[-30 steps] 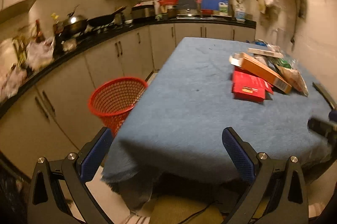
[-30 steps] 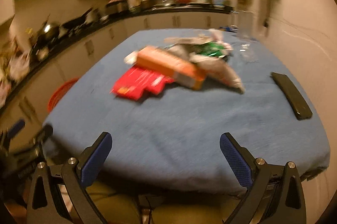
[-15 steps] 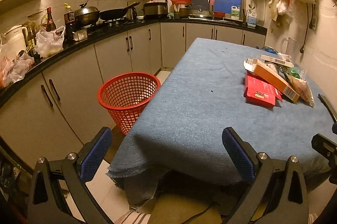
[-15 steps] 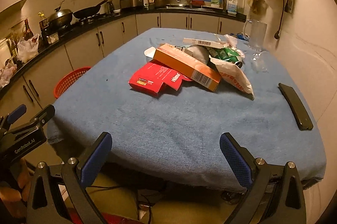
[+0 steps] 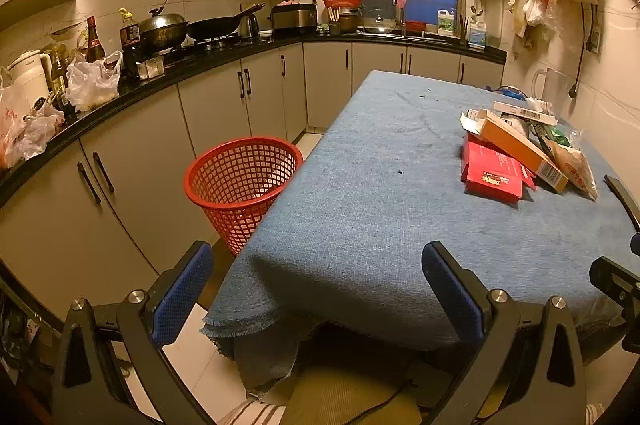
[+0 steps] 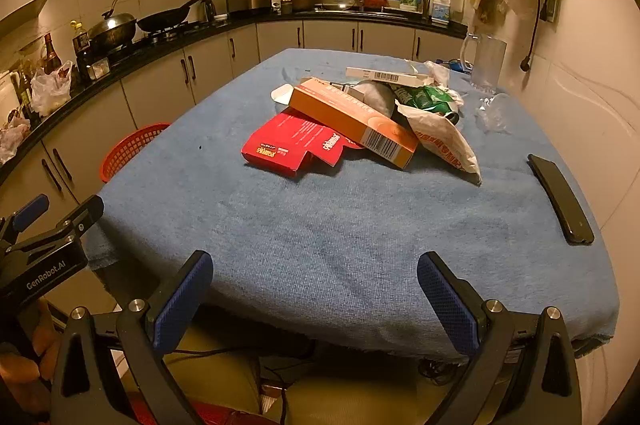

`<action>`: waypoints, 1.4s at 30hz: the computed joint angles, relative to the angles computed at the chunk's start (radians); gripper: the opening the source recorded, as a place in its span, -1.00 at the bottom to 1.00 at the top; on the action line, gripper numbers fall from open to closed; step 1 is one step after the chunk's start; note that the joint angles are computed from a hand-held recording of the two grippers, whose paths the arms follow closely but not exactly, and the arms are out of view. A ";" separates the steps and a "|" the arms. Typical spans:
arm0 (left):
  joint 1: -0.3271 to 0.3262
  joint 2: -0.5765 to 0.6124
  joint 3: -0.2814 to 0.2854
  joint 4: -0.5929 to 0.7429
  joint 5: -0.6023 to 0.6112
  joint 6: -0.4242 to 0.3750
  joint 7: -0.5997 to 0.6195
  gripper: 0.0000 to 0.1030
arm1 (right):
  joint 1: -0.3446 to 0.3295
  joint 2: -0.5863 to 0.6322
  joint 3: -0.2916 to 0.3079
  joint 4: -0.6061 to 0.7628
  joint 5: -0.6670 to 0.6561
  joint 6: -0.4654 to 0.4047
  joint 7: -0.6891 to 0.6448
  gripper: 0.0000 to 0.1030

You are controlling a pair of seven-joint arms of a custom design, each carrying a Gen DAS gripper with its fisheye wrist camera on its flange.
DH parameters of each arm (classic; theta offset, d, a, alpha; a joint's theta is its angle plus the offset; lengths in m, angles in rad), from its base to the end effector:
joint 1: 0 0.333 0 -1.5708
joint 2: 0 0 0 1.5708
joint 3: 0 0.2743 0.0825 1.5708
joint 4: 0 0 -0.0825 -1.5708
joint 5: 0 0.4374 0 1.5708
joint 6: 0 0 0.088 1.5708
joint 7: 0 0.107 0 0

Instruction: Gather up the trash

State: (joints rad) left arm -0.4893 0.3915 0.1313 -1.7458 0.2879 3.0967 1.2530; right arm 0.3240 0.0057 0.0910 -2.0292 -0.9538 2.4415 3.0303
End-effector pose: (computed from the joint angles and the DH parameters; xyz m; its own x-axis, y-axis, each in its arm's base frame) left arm 0.6718 -0.2877 0.3986 -0.3335 -0.9422 -0.0324 -0.5274 0.2150 -0.8220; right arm 0.5822 0.2550 0.4220 -0.3912 -0.9200 -0.0260 -0.6148 0.2822 -0.7365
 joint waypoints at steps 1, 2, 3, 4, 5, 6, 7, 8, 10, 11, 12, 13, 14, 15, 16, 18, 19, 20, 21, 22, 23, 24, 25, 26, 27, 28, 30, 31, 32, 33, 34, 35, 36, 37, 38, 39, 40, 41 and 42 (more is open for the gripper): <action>-0.004 0.000 0.004 -0.001 0.002 0.000 -0.004 1.00 | 0.000 0.001 0.000 0.001 -0.001 0.000 -0.001 1.00; -0.006 0.000 0.005 -0.001 0.004 0.001 -0.006 1.00 | 0.001 0.002 0.000 0.002 -0.001 0.000 0.000 1.00; -0.005 0.001 0.004 0.000 0.005 0.000 -0.005 1.00 | 0.001 0.004 0.000 0.003 -0.002 -0.001 -0.002 1.00; -0.005 0.001 0.005 -0.001 0.006 0.000 -0.006 1.00 | 0.001 0.005 -0.001 0.003 -0.002 -0.002 -0.002 1.00; -0.007 0.000 0.007 -0.002 0.007 0.001 -0.009 1.00 | 0.002 0.006 -0.001 0.004 -0.001 -0.001 -0.004 1.00; -0.008 0.000 0.008 -0.002 0.008 0.002 -0.010 1.00 | 0.002 0.007 -0.002 0.005 -0.001 0.003 -0.008 1.00; -0.013 0.001 0.013 -0.002 0.011 0.002 -0.016 1.00 | 0.002 0.009 -0.002 0.006 -0.002 0.008 -0.012 1.00; -0.017 0.000 0.019 -0.003 0.014 0.003 -0.022 1.00 | 0.003 0.012 -0.001 0.008 -0.008 0.015 -0.019 1.00; -0.020 0.000 0.022 -0.002 0.018 0.002 -0.027 1.00 | 0.007 0.017 -0.001 0.015 -0.022 0.022 -0.029 1.00; -0.019 0.000 0.021 -0.002 0.018 0.001 -0.028 1.00 | 0.008 0.017 -0.002 0.014 -0.038 0.037 -0.027 1.00; -0.016 0.000 0.018 -0.002 0.018 -0.001 -0.028 1.00 | 0.010 0.017 -0.002 0.017 -0.060 0.042 -0.019 1.00; -0.014 0.000 0.015 -0.002 0.018 -0.003 -0.028 1.00 | 0.012 0.020 -0.001 0.024 -0.072 0.037 -0.015 1.00; -0.012 -0.001 0.014 -0.002 0.019 -0.004 -0.028 1.00 | 0.014 0.026 -0.001 0.035 -0.080 0.029 -0.014 1.00; -0.014 -0.001 0.016 -0.002 0.022 -0.003 -0.032 1.00 | 0.015 0.032 -0.002 0.044 -0.082 0.028 -0.014 1.00; -0.013 -0.002 0.016 -0.002 0.024 -0.002 -0.034 1.00 | 0.016 0.035 -0.005 0.050 -0.086 0.034 -0.008 1.00; -0.020 0.000 0.025 -0.001 0.032 0.002 -0.042 1.00 | 0.018 0.043 -0.008 0.063 -0.095 0.039 0.001 1.00; -0.025 0.002 0.030 0.000 0.036 0.004 -0.047 1.00 | 0.020 0.047 -0.009 0.070 -0.098 0.034 0.001 1.00; -0.025 0.003 0.029 0.000 0.037 0.004 -0.048 1.00 | 0.021 0.052 -0.011 0.079 -0.099 0.032 0.000 1.00; -0.024 0.003 0.029 0.000 0.037 0.005 -0.049 1.00 | 0.022 0.054 -0.013 0.083 -0.100 0.038 0.000 1.00; -0.028 0.003 0.034 -0.001 0.039 0.006 -0.054 1.00 | 0.023 0.056 -0.015 0.091 -0.104 0.035 0.000 1.00; -0.033 0.004 0.038 0.000 0.041 0.007 -0.059 1.00 | 0.024 0.056 -0.017 0.097 -0.110 0.027 0.003 1.00; -0.034 0.004 0.038 0.000 0.041 0.008 -0.061 1.00 | 0.024 0.054 -0.020 0.101 -0.124 0.022 0.016 1.00; -0.041 0.005 0.046 0.000 0.046 0.011 -0.066 1.00 | 0.023 0.050 -0.022 0.102 -0.133 0.022 0.028 1.00; -0.048 0.005 0.055 -0.001 0.053 0.014 -0.070 1.00 | 0.021 0.050 -0.023 0.107 -0.139 0.019 0.033 1.00; -0.053 0.005 0.061 -0.002 0.057 0.017 -0.073 1.00 | 0.020 0.054 -0.024 0.117 -0.139 0.010 0.031 1.00; -0.060 0.006 0.067 -0.002 0.061 0.021 -0.076 1.00 | 0.019 0.056 -0.025 0.123 -0.140 0.007 0.031 1.00; -0.071 0.006 0.079 -0.003 0.066 0.026 -0.079 1.00 | 0.015 0.061 -0.028 0.134 -0.139 0.020 0.026 1.00; -0.077 0.007 0.084 -0.002 0.069 0.028 -0.081 1.00 | 0.016 0.063 -0.028 0.137 -0.139 0.019 0.022 1.00; -0.086 0.005 0.095 -0.006 0.074 0.033 -0.086 1.00 | 0.017 0.068 -0.028 0.145 -0.139 0.017 0.016 1.00; -0.098 0.004 0.109 -0.010 0.078 0.040 -0.094 1.00 | 0.017 0.071 -0.029 0.149 -0.137 0.019 0.010 1.00; -0.105 0.004 0.116 -0.011 0.079 0.043 -0.096 1.00 | 0.018 0.077 -0.029 0.157 -0.134 0.020 -0.002 1.00; -0.111 0.003 0.123 -0.013 0.079 0.044 -0.098 1.00 | 0.020 0.078 -0.030 0.158 -0.134 0.016 -0.003 1.00; -0.115 0.004 0.127 -0.012 0.078 0.042 -0.099 1.00 | 0.021 0.080 -0.031 0.161 -0.135 0.013 -0.001 1.00; -0.113 0.003 0.125 -0.012 0.075 0.040 -0.096 1.00 | 0.021 0.079 -0.034 0.161 -0.133 0.020 0.001 1.00; -0.109 0.004 0.121 -0.011 0.073 0.039 -0.092 1.00 | 0.019 0.080 -0.035 0.162 -0.127 0.027 -0.002 1.00; -0.111 0.004 0.123 -0.010 0.073 0.037 -0.092 1.00 | 0.019 0.082 -0.036 0.164 -0.123 0.028 -0.004 1.00; -0.110 0.004 0.122 -0.011 0.072 0.037 -0.092 1.00 | 0.020 0.084 -0.037 0.166 -0.122 0.027 -0.006 1.00; -0.112 0.003 0.124 -0.011 0.073 0.037 -0.093 1.00 | 0.020 0.083 -0.037 0.166 -0.122 0.027 -0.007 1.00; -0.113 0.004 0.125 -0.011 0.073 0.037 -0.094 1.00 | 0.020 0.082 -0.038 0.164 -0.122 0.029 -0.006 1.00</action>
State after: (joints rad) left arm -0.6021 0.3956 0.2560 -1.7565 0.3613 3.1341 1.1592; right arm 0.3444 0.0880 0.0529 -1.8648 -1.0760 2.4703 3.0241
